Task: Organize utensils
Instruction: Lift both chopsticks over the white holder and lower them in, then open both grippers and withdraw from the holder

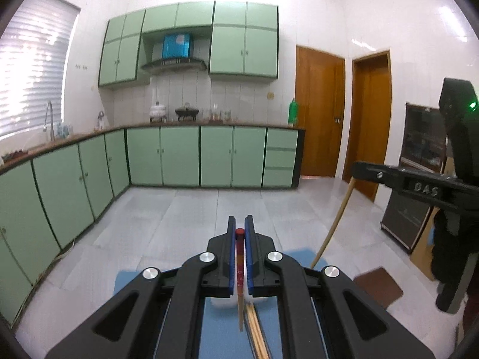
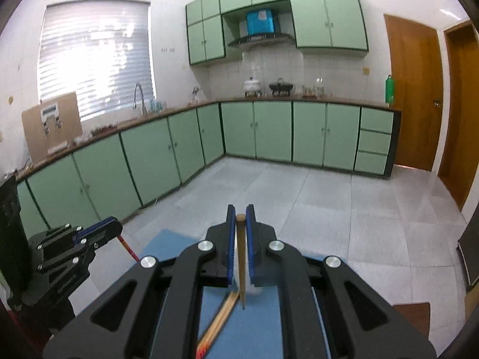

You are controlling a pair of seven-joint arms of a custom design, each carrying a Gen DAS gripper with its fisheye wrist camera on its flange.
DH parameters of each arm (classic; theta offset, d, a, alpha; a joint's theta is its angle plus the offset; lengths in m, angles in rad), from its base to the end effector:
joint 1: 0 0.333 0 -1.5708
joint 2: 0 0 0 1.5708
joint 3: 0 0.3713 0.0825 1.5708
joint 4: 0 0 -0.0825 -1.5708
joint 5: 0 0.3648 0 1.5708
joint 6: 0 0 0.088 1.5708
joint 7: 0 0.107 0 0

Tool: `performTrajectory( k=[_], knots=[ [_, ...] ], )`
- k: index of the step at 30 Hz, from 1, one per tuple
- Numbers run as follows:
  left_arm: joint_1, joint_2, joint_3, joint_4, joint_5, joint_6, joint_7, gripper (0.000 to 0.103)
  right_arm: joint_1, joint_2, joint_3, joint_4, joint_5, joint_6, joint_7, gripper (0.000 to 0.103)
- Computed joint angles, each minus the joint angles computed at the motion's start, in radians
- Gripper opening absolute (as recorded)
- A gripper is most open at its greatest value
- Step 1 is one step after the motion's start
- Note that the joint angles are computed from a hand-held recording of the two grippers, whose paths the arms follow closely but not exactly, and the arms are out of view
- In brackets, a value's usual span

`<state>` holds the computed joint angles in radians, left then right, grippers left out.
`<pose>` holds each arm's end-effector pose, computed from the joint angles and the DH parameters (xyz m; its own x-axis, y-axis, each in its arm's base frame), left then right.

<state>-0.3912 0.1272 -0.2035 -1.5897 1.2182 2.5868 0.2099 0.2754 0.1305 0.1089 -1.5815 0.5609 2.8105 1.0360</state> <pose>0.5245 -0.3628 0.7076 -0.0422 -0.9984 0.0388 -0.3157 -0.0235 -0.9486 0.6024 0.2089 0.7432 0.5137 -0.8536 -0.0862 -0.3868 -0.1407 -0.9114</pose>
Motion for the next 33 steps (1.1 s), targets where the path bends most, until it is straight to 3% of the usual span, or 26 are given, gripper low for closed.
performTrajectory(
  k=[10, 16, 22, 23, 26, 30, 33],
  knots=[
    [-0.057, 0.242, 0.104, 0.376, -0.005, -0.017, 0.118, 0.006, 0.018, 0.261, -0.029, 0.34, -0.163, -0.023, 0.168, 0.006],
    [-0.076, 0.351, 0.171, 0.476, -0.089, -0.008, 0.176, 0.006, 0.024, 0.349, -0.038, 0.42, -0.228, -0.057, 0.236, 0.006],
    [-0.068, 0.413, 0.186, 0.499, -0.228, 0.009, 0.268, 0.006, 0.031, 0.392, -0.036, 0.442, -0.268, -0.111, 0.254, 0.007],
    [-0.066, 0.419, 0.186, 0.498, -0.257, 0.006, 0.28, 0.01, 0.035, 0.389, -0.04, 0.429, -0.274, -0.107, 0.261, 0.007],
    [-0.071, 0.401, 0.207, 0.448, -0.283, 0.023, 0.265, 0.019, 0.039, 0.373, -0.045, 0.388, -0.289, -0.078, 0.264, 0.015],
    [-0.083, 0.332, 0.23, 0.344, -0.221, 0.054, 0.181, 0.028, 0.035, 0.316, -0.046, 0.284, -0.289, 0.019, 0.263, 0.038],
    [-0.095, 0.265, 0.234, 0.259, -0.127, 0.056, 0.097, 0.041, 0.024, 0.256, -0.044, 0.175, -0.277, 0.102, 0.249, 0.052]
  ],
)
